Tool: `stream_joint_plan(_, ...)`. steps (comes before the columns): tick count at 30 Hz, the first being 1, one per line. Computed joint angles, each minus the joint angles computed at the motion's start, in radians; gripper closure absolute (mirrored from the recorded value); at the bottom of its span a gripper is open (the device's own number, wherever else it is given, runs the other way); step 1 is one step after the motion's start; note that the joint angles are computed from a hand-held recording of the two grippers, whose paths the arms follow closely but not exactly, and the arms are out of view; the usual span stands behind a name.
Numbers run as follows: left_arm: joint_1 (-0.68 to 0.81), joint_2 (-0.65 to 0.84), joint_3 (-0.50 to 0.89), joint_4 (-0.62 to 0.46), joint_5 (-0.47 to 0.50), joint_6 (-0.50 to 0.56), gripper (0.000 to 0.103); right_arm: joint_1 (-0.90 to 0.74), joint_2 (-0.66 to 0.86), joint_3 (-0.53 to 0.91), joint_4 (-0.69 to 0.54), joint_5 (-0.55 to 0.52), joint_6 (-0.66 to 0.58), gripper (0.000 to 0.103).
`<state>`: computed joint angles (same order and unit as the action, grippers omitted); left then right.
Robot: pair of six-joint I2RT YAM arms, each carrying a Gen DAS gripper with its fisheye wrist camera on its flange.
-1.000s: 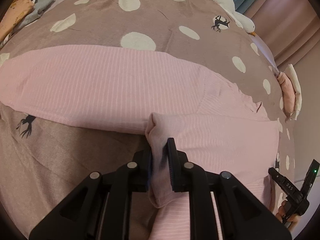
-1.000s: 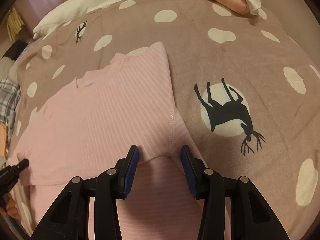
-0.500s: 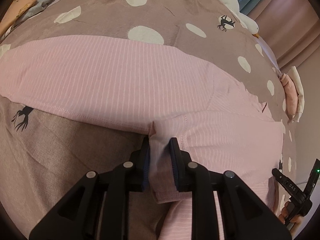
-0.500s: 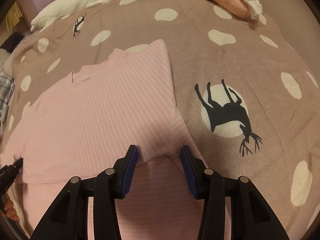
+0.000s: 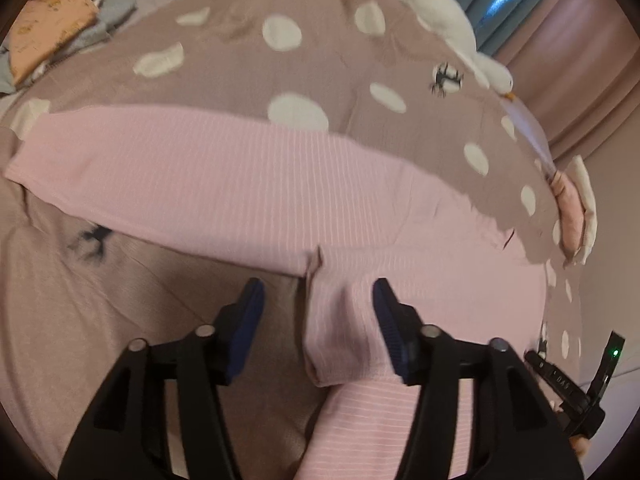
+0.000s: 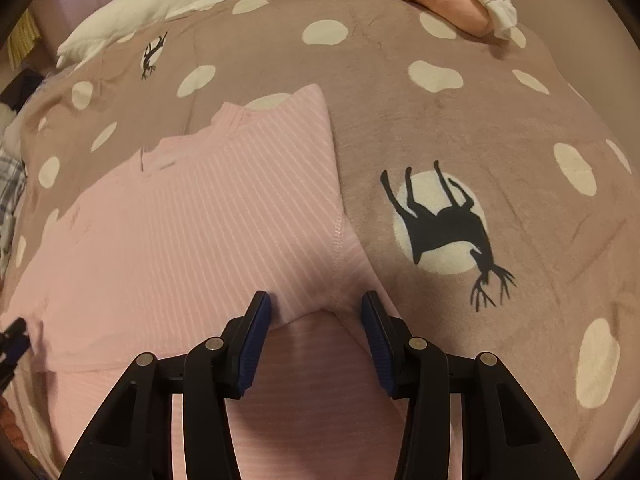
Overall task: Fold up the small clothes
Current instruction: 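Move the left gripper to the other sleeve and close on its edge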
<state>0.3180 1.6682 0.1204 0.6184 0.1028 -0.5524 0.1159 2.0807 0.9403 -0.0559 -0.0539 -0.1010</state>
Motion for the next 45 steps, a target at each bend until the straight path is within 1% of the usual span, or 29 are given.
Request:
stream_joint_plan(2,0.046,-0.118,-0.026,-0.065,0.02,0.014,0.032,-0.011,-0.02,0.0,-0.026,-0.036,0.01,0.057)
stream_joint_plan(4,0.086,-0.221,-0.037,-0.14,0.04,0.031,0.028,-0.035,-0.046,0.01,-0.085,-0.128,0.022,0.057)
stream_joint_plan(5,0.1,-0.27,-0.039,-0.181,0.041,0.034,0.023,-0.044,-0.068,0.006,-0.106,-0.17,0.029,0.057)
stream_joint_plan(7,0.145,-0.399,-0.05,-0.269,0.042,0.045,0.021,-0.045,-0.127,-0.021,-0.113,-0.208,0.039,0.057)
stream_joint_plan(9,0.186,-0.501,-0.058,-0.341,0.049,0.06,0.019,-0.028,-0.205,-0.063,-0.099,-0.21,0.051,0.057)
stream_joint_plan(11,0.229,-0.563,-0.06,-0.387,0.06,0.077,0.011,-0.014,-0.287,-0.099,-0.093,-0.22,0.06,0.056)
stream_joint_plan(12,0.242,-0.574,-0.059,-0.394,0.058,0.082,0.01,-0.006,-0.322,-0.112,-0.093,-0.225,0.064,0.054)
stream_joint_plan(13,0.26,-0.585,-0.058,-0.404,0.06,0.091,0.009,0.003,-0.371,-0.133,-0.088,-0.232,0.071,0.049)
stream_joint_plan(15,0.31,-0.598,-0.056,-0.42,0.077,0.113,0.009,0.013,-0.433,-0.159,-0.079,-0.24,0.078,0.046)
stream_joint_plan(18,0.39,-0.548,-0.046,-0.398,0.109,0.147,0.009,0.035,-0.504,-0.193,-0.062,-0.227,0.078,0.044)
stream_joint_plan(19,0.421,-0.52,-0.043,-0.38,0.116,0.161,0.009,0.046,-0.507,-0.195,-0.048,-0.214,0.083,0.039)
stream_joint_plan(21,0.469,-0.48,-0.04,-0.356,0.13,0.185,0.009,0.063,-0.531,-0.216,-0.02,-0.191,0.083,0.034)
stream_joint_plan(24,0.546,-0.389,-0.025,-0.304,0.154,0.219,0.009,0.084,-0.56,-0.239,-0.012,-0.169,0.072,0.033)
stream_joint_plan(26,0.583,-0.347,-0.017,-0.282,0.164,0.234,0.009,0.094,-0.57,-0.252,-0.002,-0.165,0.07,0.031)
stream_joint_plan(28,0.625,-0.288,-0.006,-0.251,0.17,0.248,0.009,0.11,-0.58,-0.269,0.016,-0.155,0.071,0.019)
stream_joint_plan(29,0.644,-0.254,0.0,-0.231,0.174,0.252,0.009,0.119,-0.586,-0.28,0.027,-0.143,0.075,0.018)
stream_joint_plan(34,0.727,-0.094,0.039,-0.153,0.174,0.274,0.009,0.148,-0.593,-0.303,0.045,-0.121,0.09,0.015)
stream_joint_plan(35,0.736,-0.071,0.043,-0.138,0.161,0.279,0.009,0.152,-0.591,-0.305,0.044,-0.121,0.094,0.014)
stream_joint_plan(37,0.738,-0.028,0.048,-0.104,0.102,0.278,0.009,0.161,-0.584,-0.307,0.049,-0.112,0.104,0.007)
stream_joint_plan(39,0.755,0.019,0.056,-0.071,0.091,0.285,0.009,0.173,-0.587,-0.315,0.056,-0.098,0.107,0.007)
stream_joint_plan(45,0.832,0.137,0.11,-0.048,0.11,0.309,0.009,0.199,-0.578,-0.318,0.052,-0.063,0.128,0.007)
